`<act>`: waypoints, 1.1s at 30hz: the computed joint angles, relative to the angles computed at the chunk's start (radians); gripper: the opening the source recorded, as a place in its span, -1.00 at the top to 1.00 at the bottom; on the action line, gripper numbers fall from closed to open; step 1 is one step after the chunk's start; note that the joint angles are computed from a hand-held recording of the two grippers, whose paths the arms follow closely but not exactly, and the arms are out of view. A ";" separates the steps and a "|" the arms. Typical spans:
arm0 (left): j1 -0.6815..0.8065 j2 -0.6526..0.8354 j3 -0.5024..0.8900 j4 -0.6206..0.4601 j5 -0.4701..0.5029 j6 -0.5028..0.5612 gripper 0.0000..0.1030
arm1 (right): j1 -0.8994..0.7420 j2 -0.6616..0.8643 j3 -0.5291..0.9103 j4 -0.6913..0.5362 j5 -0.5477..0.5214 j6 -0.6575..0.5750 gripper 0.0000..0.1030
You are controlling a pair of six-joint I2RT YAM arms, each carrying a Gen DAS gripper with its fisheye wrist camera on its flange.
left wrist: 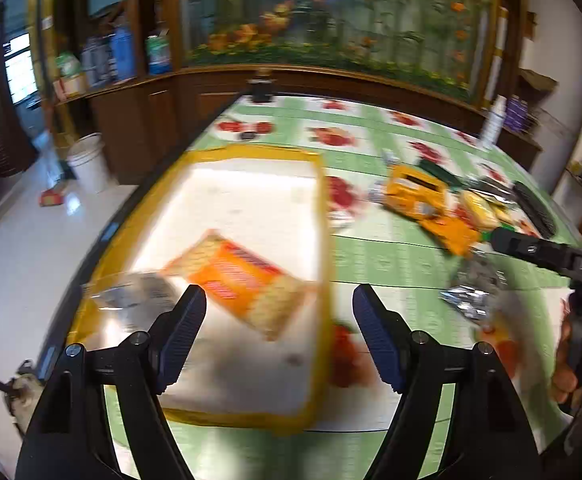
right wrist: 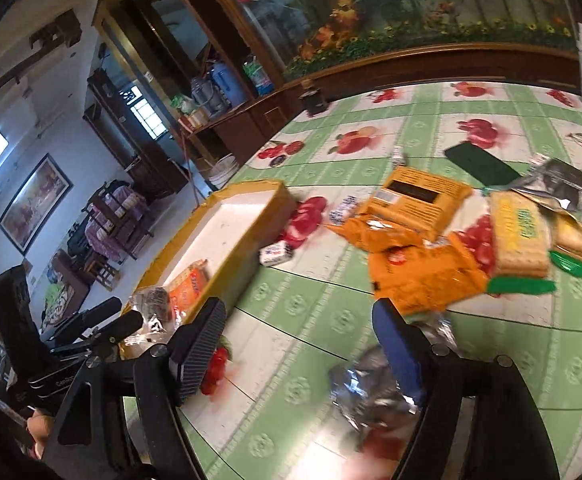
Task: Organize snacks
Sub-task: 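Grasp the silver foil pouch with the left tool while the right tool grasps the WEIDAN biscuit pack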
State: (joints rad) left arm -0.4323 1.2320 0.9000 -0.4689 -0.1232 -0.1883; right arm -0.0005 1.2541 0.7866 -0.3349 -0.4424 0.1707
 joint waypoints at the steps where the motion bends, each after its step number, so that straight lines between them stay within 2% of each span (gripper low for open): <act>1: -0.028 0.012 0.013 0.000 0.005 -0.001 -0.48 | -0.034 -0.021 -0.016 -0.016 -0.004 -0.017 -0.51; 4: -0.130 0.081 0.065 0.012 0.021 0.009 -0.58 | -0.154 -0.061 -0.052 -0.060 -0.032 -0.066 -0.54; 7: -0.228 0.163 0.124 0.033 0.032 0.038 -0.58 | -0.262 -0.080 -0.068 -0.102 -0.059 -0.124 -0.54; 10: -0.313 0.259 0.185 0.062 -0.003 0.071 -0.58 | -0.332 -0.085 -0.073 -0.122 -0.060 -0.172 -0.56; 14: -0.353 0.389 0.280 0.053 -0.007 0.118 -0.58 | -0.384 -0.061 -0.060 -0.121 -0.061 -0.205 -0.60; 21: -0.366 0.510 0.365 0.040 0.019 0.148 -0.58 | -0.338 0.079 0.023 -0.051 -0.018 -0.201 -0.61; 23: -0.363 0.537 0.386 0.032 0.022 0.148 -0.58 | -0.302 0.154 0.070 -0.031 0.004 -0.184 -0.54; 24: -0.359 0.546 0.390 0.035 0.027 0.146 -0.58 | -0.285 0.189 0.093 -0.021 0.014 -0.177 -0.40; 25: -0.353 0.552 0.391 0.037 0.040 0.146 -0.58 | -0.268 0.221 0.113 -0.013 0.033 -0.174 -0.35; 29: -0.326 0.562 0.395 0.040 0.109 0.138 -0.59 | -0.205 0.321 0.180 0.015 0.158 -0.166 -0.37; 33: -0.318 0.585 0.411 0.028 0.142 0.150 -0.65 | -0.182 0.404 0.251 0.027 0.223 -0.156 -0.39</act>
State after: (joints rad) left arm -0.7502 1.8175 1.3107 -0.4410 0.0186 -0.0381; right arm -0.1830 1.6581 1.0374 -0.3082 -0.2191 0.0145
